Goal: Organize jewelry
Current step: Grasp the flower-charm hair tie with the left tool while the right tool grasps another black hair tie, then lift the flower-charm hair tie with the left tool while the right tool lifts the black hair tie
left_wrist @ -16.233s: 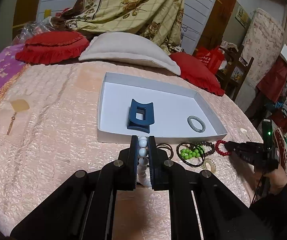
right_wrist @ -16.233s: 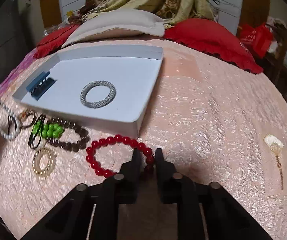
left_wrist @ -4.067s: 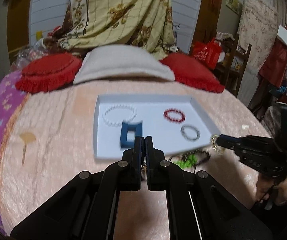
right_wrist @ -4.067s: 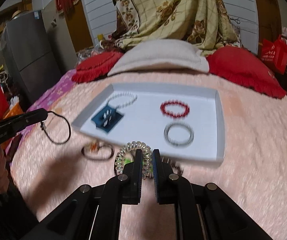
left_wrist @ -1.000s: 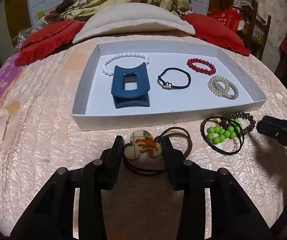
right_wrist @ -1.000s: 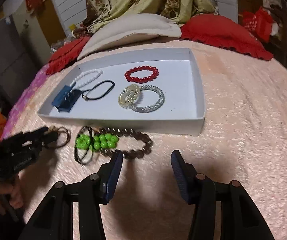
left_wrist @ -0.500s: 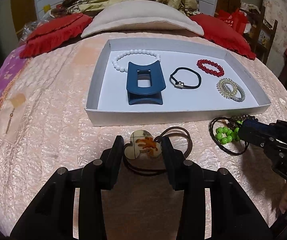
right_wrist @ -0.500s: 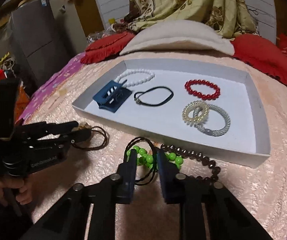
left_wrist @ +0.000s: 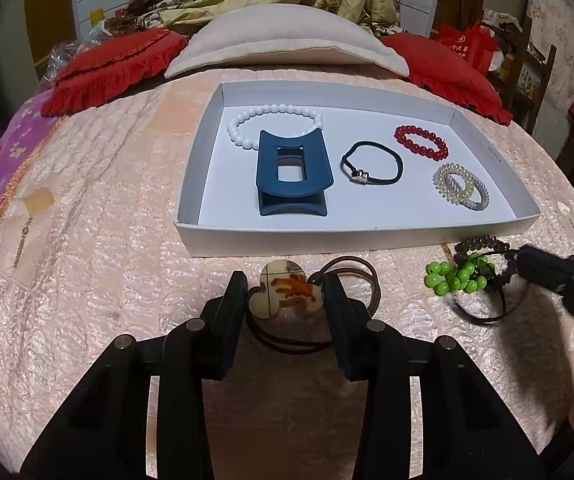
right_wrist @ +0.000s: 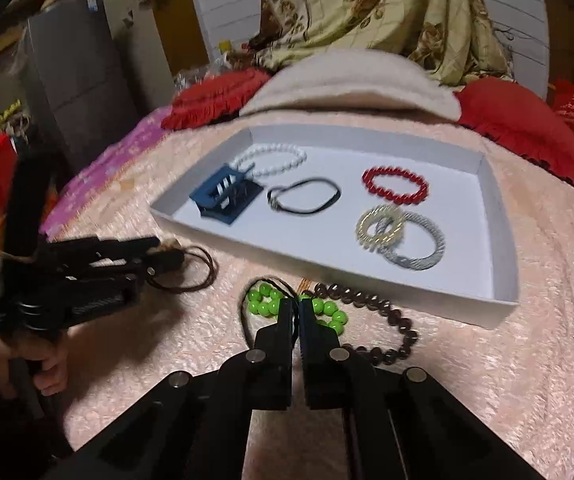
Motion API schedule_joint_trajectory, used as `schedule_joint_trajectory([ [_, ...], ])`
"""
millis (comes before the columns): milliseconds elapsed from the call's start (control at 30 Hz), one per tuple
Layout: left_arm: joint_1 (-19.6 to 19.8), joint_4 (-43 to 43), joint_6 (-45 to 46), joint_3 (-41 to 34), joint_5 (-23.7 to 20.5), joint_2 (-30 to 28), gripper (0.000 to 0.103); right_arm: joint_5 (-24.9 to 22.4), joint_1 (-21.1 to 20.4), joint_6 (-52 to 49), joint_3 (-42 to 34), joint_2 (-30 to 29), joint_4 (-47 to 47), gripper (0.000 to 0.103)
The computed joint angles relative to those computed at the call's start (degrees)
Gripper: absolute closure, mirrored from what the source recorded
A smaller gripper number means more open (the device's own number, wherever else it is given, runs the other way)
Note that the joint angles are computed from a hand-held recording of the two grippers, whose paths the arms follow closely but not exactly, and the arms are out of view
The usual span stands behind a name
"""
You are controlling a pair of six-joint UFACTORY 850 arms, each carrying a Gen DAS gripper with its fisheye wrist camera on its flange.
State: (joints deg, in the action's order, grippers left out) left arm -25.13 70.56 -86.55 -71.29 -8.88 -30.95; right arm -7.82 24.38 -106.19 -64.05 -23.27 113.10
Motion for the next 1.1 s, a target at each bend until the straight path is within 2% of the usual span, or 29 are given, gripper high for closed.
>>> schedule_joint_trajectory([
  [167,0.0,4.1,-4.1,0.4,0.7,0.6,0.065,-4.2,-1.7,-16.5,4.0,4.0,18.5,0.1],
  [333,-0.4,2.9,-2.5,0.3,0.6,0.5,0.066,-3.6,-2.4,-12.9,4.2,4.1,16.7,0.1],
  [1100,-0.5,0.1,0.3,-0.2,-0.2,0.0,0.065,-2.6,-1.9,-16.2,4.1,4.1,19.4,0.1],
])
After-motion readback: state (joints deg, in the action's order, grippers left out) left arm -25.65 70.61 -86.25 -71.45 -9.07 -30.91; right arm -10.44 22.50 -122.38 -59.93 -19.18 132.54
